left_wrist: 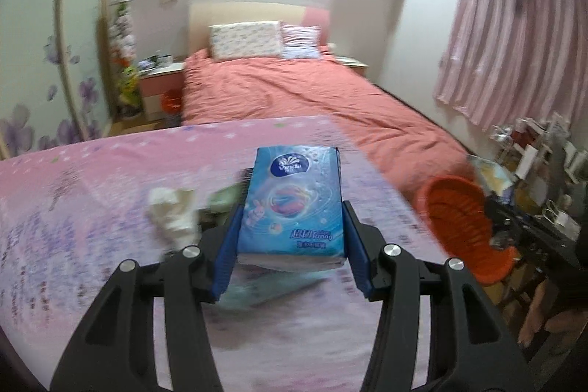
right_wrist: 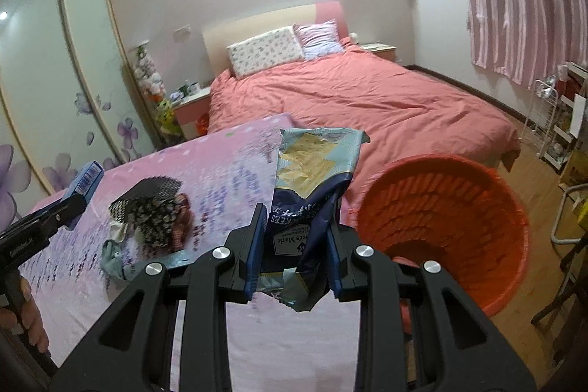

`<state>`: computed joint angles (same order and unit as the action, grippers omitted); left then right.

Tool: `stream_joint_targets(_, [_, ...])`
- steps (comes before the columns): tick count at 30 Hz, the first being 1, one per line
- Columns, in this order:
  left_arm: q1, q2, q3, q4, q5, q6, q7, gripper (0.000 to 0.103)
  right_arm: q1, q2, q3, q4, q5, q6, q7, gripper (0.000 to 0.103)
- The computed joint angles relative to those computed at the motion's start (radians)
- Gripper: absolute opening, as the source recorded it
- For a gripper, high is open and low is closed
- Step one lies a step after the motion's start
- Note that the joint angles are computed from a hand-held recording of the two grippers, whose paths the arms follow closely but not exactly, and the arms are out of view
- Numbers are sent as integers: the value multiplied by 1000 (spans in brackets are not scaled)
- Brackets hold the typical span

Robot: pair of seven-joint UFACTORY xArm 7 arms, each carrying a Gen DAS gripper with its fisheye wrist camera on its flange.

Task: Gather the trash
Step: 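Carry the tissue pack and blue wrapper to the orange basket and release both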

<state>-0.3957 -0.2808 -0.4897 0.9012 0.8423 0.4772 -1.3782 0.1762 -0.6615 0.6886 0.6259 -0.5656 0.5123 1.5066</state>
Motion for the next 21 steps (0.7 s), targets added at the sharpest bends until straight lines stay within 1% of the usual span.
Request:
stream_joint_targets(2, [-1, 72, -33, 66, 46, -10, -28, 51, 20, -46, -28, -35, 11, 9, -3, 29])
stream_joint_targets(4, [-28, 152, -44, 135, 94, -12, -55, 51, 35, -95, -56, -75, 26, 10, -13, 30])
stream_joint_targets(8, [-97, 301, -39, 261, 185, -6, -85, 51, 43, -176, -92, -140, 61, 19, -34, 30])
stream_joint_targets(11, [-169, 435, -26, 386, 242, 7, -82, 51, 37, -220, -115, -184, 83, 9, -53, 29])
stream_joint_targets(15, [-253, 578, 8, 527, 249, 17, -34, 51, 19, -266, -152, -243, 112, -27, -81, 29])
stream_joint_targets(21, [-358, 788, 56, 755, 179, 44, 106, 52, -24, -283, -207, -318, 162, -120, -139, 29])
